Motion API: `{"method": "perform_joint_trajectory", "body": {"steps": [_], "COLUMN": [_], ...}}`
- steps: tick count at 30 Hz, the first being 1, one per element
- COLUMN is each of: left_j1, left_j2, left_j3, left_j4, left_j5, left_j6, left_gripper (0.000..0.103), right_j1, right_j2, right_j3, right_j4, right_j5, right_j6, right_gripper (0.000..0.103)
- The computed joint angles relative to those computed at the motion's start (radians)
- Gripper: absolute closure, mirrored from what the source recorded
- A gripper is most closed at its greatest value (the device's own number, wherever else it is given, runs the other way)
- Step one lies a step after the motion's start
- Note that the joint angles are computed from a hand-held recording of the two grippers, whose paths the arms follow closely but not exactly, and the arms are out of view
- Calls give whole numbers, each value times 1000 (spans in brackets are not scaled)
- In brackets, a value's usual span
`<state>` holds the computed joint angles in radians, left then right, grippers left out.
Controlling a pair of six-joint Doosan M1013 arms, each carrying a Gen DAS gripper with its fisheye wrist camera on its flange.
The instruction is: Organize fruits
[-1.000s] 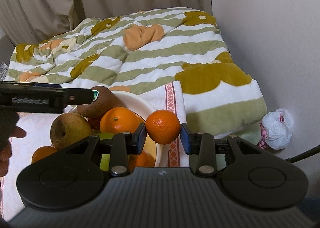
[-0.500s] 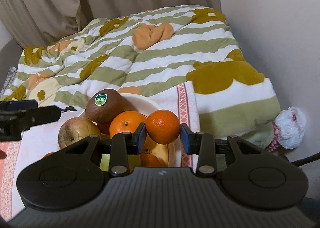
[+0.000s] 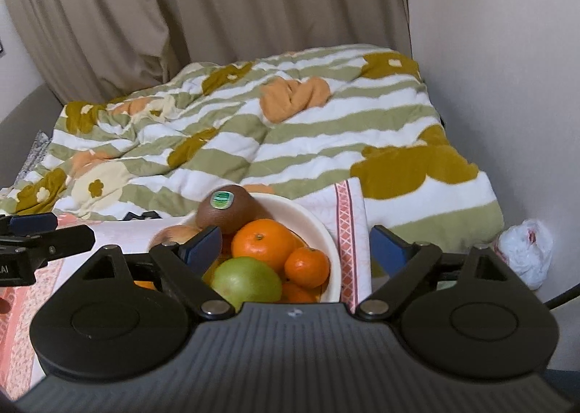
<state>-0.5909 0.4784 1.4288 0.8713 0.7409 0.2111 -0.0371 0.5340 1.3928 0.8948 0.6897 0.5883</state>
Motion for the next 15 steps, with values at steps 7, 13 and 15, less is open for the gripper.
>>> {"method": "perform_joint_trajectory", "body": {"steps": [7, 13, 15], "left_j1": [-61, -112, -129], "left_j2": [-92, -176, -201], "left_j3": [89, 175, 202], "left_j4": [155, 238, 260], "left_j5": [117, 230, 263], "left_j6": [-194, -308, -337], "left_gripper": [5, 5, 4], "right_j1": [-1, 11, 16], "right_j2": [-95, -184, -215], "right_j3": [75, 156, 185], "right_j4": [68, 123, 137], "right_j5": [8, 20, 19], "right_j6": [-98, -147, -159], "right_gripper": [0, 0, 0]}}
